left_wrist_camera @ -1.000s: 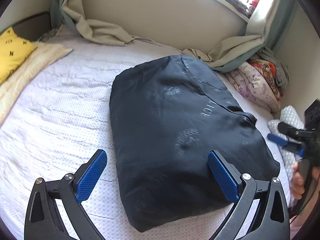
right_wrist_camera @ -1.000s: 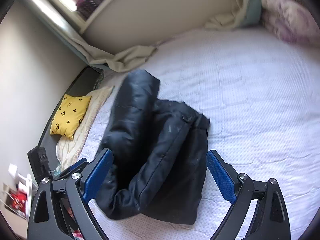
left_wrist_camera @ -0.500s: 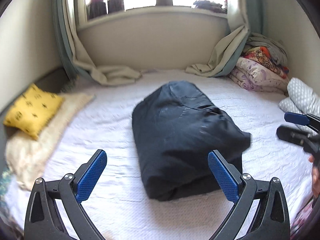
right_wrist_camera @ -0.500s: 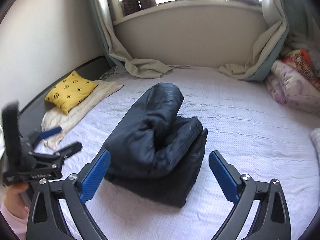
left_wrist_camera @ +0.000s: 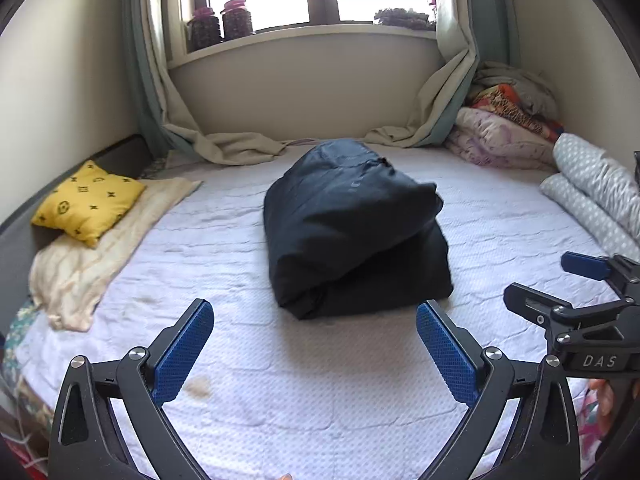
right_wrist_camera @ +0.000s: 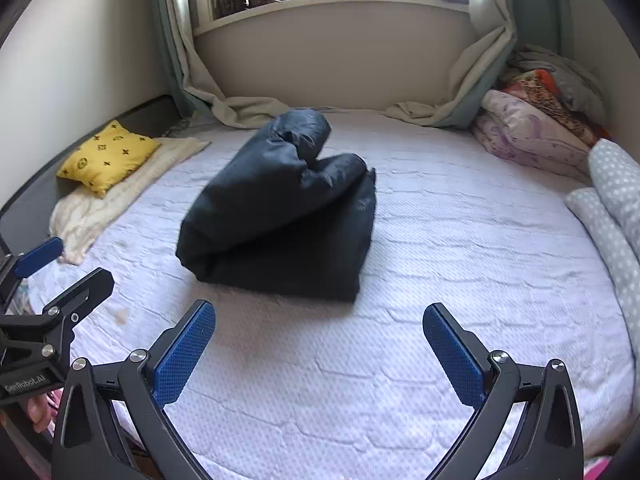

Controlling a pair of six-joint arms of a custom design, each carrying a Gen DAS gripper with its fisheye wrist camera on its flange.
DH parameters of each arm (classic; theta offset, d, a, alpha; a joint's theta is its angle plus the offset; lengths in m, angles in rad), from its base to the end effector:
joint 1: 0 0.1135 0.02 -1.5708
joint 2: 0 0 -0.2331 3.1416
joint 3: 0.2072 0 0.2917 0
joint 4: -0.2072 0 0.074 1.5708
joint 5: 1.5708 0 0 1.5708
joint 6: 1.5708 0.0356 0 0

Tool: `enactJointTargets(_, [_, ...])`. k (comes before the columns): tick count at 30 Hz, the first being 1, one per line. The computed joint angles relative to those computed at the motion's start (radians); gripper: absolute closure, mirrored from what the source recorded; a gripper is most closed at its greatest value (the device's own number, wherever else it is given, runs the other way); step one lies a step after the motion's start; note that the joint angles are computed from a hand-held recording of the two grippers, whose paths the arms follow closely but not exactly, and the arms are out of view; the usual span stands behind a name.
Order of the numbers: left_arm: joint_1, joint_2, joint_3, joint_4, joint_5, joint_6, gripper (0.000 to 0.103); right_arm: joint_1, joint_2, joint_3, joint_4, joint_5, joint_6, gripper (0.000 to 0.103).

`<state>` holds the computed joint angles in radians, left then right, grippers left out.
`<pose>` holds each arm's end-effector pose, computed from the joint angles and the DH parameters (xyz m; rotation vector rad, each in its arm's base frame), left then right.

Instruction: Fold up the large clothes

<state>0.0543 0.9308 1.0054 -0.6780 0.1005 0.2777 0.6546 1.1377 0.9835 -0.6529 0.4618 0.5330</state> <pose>0.2509 0.0101 0.3195 0.2990 2.1512 0.0808 0.2371 0.1620 0.2641 0.0758 2.2736 0.0675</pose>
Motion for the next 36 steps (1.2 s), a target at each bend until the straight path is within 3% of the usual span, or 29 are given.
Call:
enactJointTargets(7, [0.029,-0.089,-0.096,0.054,0.05,-0.04,0.0,0.047,-0.027,-0.045,-0.002,0.04,0.041,0.0])
enactJointTargets(13, [0.018,-0.076,-0.108,0.068,0.017,-0.043,0.0,0.061,-0.031,-0.052,0.001,0.083,0.05,0.0])
enactJointTargets(36, [0.036,-0.049,-0.095,0.048,0.027,-0.058,0.0,0.033,-0.027,-0.069,0.026,0.053,0.056,0.0])
